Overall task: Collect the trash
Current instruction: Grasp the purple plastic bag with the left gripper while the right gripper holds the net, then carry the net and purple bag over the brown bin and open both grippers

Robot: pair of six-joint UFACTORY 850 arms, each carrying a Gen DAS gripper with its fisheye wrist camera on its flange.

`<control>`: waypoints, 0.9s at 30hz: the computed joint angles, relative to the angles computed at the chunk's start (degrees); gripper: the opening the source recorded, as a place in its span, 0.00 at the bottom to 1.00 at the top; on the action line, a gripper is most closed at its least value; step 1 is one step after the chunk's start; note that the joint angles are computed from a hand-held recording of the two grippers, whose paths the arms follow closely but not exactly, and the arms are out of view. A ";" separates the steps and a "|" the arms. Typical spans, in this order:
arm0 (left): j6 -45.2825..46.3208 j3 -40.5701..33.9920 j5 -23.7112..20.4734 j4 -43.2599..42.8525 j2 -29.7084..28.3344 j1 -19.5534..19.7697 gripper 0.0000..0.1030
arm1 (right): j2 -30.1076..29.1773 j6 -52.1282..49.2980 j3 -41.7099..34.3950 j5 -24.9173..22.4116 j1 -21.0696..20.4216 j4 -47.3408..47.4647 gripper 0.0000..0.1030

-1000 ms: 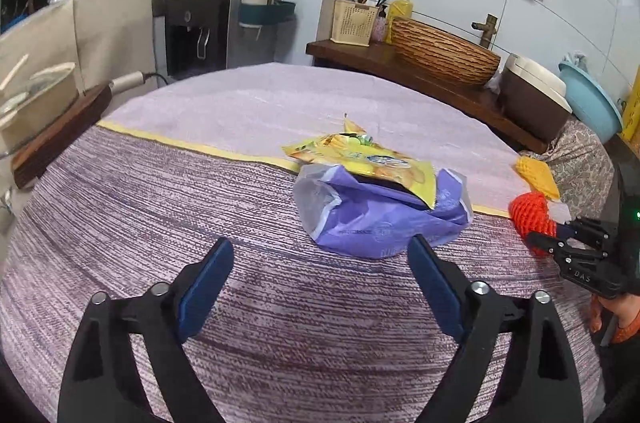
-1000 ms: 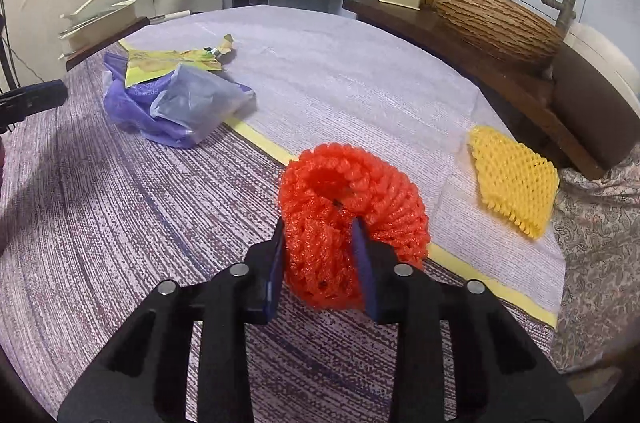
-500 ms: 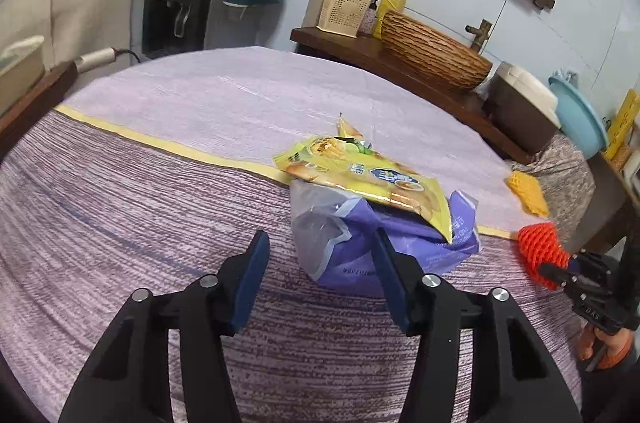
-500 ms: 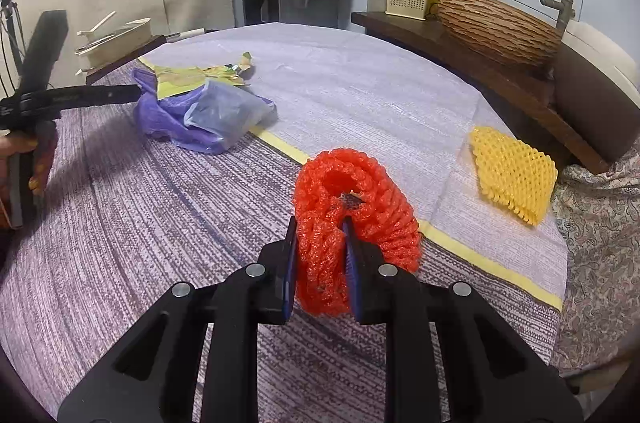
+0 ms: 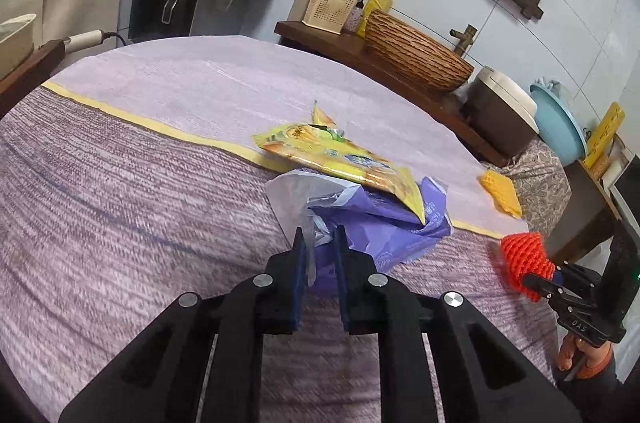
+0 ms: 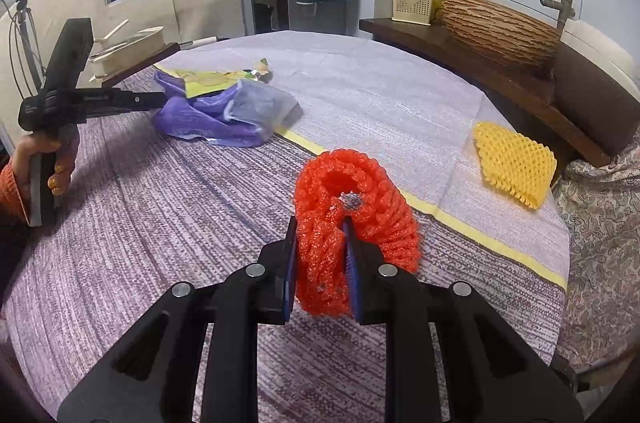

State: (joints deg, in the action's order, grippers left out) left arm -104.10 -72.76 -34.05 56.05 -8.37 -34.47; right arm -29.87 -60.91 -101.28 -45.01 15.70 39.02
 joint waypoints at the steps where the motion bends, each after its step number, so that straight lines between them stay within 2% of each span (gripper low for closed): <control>1: -1.01 0.07 -0.52 0.92 0.22 -0.89 0.14 | 0.44 -0.46 0.54 -0.12 -0.11 0.56 0.21; 12: -9.60 -1.18 -7.69 7.81 0.29 -11.35 0.14 | 7.86 -6.34 9.70 -1.33 -3.11 8.14 0.21; 21: -15.08 -6.07 -15.93 11.30 -4.27 -18.93 0.14 | 14.62 -11.10 18.06 -1.51 -7.55 14.23 0.21; 27: -18.56 -9.84 -17.36 13.76 -7.88 -22.18 0.14 | 19.08 -13.22 23.91 -1.65 -12.10 18.12 0.21</control>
State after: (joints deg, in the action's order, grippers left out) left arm -122.66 -82.60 -51.41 69.82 -16.25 -56.66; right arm -10.79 -74.13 -77.37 -46.67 3.60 57.14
